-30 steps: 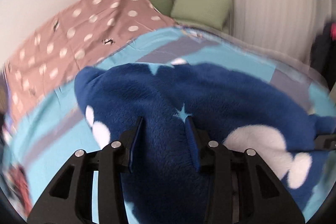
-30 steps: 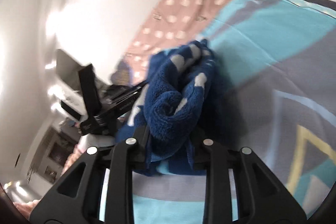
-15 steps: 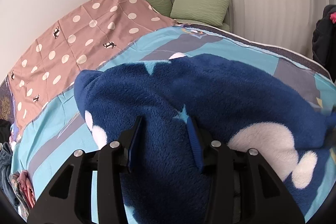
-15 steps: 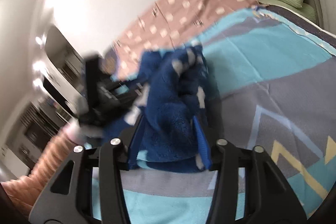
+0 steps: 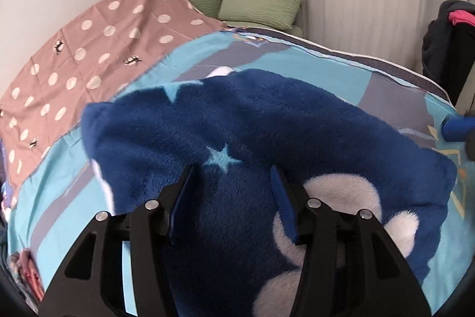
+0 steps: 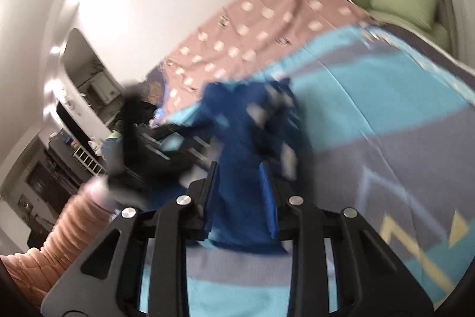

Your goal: Fold small clothes

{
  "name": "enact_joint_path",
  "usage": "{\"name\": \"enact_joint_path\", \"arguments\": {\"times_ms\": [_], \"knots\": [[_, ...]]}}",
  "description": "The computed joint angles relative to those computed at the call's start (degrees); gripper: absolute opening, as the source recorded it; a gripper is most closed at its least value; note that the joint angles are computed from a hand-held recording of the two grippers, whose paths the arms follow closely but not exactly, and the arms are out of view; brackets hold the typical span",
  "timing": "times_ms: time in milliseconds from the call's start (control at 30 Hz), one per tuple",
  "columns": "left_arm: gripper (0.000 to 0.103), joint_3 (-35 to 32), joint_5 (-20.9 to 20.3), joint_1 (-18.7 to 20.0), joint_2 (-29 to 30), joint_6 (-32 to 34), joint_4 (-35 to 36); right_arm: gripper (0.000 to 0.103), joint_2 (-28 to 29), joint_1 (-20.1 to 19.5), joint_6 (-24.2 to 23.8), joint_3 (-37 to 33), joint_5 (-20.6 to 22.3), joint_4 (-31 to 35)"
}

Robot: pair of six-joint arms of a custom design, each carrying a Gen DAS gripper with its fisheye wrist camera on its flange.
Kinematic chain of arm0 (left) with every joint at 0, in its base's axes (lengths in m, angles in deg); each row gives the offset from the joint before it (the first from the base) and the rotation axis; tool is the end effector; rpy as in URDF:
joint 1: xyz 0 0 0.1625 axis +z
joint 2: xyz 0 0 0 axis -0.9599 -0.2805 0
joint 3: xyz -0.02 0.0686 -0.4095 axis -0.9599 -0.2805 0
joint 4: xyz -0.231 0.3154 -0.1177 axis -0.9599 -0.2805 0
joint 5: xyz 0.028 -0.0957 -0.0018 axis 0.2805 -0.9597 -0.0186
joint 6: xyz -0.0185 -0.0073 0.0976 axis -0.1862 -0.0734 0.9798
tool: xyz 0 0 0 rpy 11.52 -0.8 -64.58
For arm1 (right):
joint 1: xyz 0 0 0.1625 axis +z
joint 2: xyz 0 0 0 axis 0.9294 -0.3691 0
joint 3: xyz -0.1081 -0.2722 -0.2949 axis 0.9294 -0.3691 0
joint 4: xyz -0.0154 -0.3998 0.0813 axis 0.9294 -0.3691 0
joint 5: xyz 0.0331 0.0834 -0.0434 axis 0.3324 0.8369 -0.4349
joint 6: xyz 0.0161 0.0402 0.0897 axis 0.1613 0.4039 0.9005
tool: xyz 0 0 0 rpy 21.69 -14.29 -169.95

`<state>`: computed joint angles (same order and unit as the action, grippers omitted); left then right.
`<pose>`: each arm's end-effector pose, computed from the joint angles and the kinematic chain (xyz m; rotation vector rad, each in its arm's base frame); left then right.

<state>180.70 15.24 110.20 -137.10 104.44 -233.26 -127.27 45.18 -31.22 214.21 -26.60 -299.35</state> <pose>-0.3170 -0.4558 0.1035 1.6441 2.1538 -0.4112 0.1958 -0.2276 0.2395 0.1184 -2.5543 1.5111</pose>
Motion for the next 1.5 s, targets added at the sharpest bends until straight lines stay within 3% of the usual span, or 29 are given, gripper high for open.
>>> {"name": "enact_joint_path", "arguments": {"times_ms": [100,133,167,200,267,300,367,467,533,633,700,800,833,900,967,1033,1167,1233,1400,1433,1500], "knots": [[0.052,-1.75,-1.44,0.70,-0.19,-1.15,3.61,0.029,0.57,-1.01,-2.68,-3.99,3.50,5.74],[0.052,-1.79,-2.05,1.11,-0.36,-1.16,3.56,0.028,1.17,-1.66,-1.87,-5.37,2.30,8.82],[0.052,-1.64,-2.71,1.50,-0.56,-1.08,3.22,0.019,3.07,-3.45,0.37,-6.77,-0.04,11.26],[0.052,-1.27,-3.12,1.82,-0.74,-1.00,2.52,0.018,4.63,-5.73,1.36,-7.00,0.02,11.29],[0.052,-0.30,-4.32,2.24,-1.31,-0.69,0.78,0.018,7.34,-10.53,2.29,-4.47,6.08,4.24],[0.052,0.33,-5.82,2.49,-2.07,-0.77,0.03,0.018,8.03,-11.08,1.32,-3.68,7.27,1.95],[0.052,-0.13,-8.51,3.36,-3.00,-1.68,0.75,0.018,7.43,-8.40,0.36,-3.99,3.81,3.64],[0.051,-2.66,-14.13,5.73,-4.66,-6.87,2.19,0.018,3.59,-6.69,0.01,-4.38,2.06,8.85],[0.051,-3.44,-11.88,5.73,-4.53,-8.02,-1.27,0.018,1.22,-4.10,-0.73,-6.32,-1.42,12.65],[0.050,-6.73,-8.73,6.26,-3.07,-8.37,-3.20,0.020,2.92,0.59,-4.47,-11.18,-10.24,13.06],[0.049,-9.60,-6.26,6.82,-0.74,-8.05,-2.75,0.020,2.51,0.38,-7.01,-14.38,-9.14,15.07],[0.049,-13.90,-3.54,8.50,3.92,-8.85,-0.35,0.021,3.93,-2.38,-9.53,-19.04,-3.68,18.60],[0.050,-15.10,-2.23,9.20,5.87,-8.33,0.75,0.027,5.76,-3.44,-10.07,-21.18,-4.64,21.53],[0.050,-14.31,1.38,10.03,9.64,-3.86,-3.31,0.028,10.76,-6.56,-7.82,-24.02,-8.38,27.05],[0.050,-13.67,-0.28,10.66,9.16,-4.32,-4.49,0.027,13.10,-11.00,-9.86,-22.89,-3.88,23.22],[0.050,-13.66,-0.68,10.63,8.46,-2.94,-2.89,0.027,10.15,-12.61,-8.03,-21.21,0.24,24.02],[0.050,-13.52,-0.88,10.48,7.79,-1.85,-2.84,0.027,10.03,-12.36,-9.74,-21.11,-0.32,24.00],[0.053,-13.63,-0.84,10.19,7.69,-0.37,-3.52,0.027,9.60,-11.22,-10.32,-21.71,-1.98,25.41],[0.054,-13.96,-2.19,9.77,5.45,1.44,-4.32,0.032,9.53,-3.82,-10.60,-26.08,-12.23,31.12],[0.058,-14.46,-2.28,9.87,5.48,1.09,-4.85,0.034,10.19,-2.81,-11.32,-27.61,-14.44,31.17],[0.064,-16.24,-2.67,10.57,6.16,-1.06,-4.64,0.035,10.64,-2.78,-11.97,-29.18,-14.27,31.38]]}}
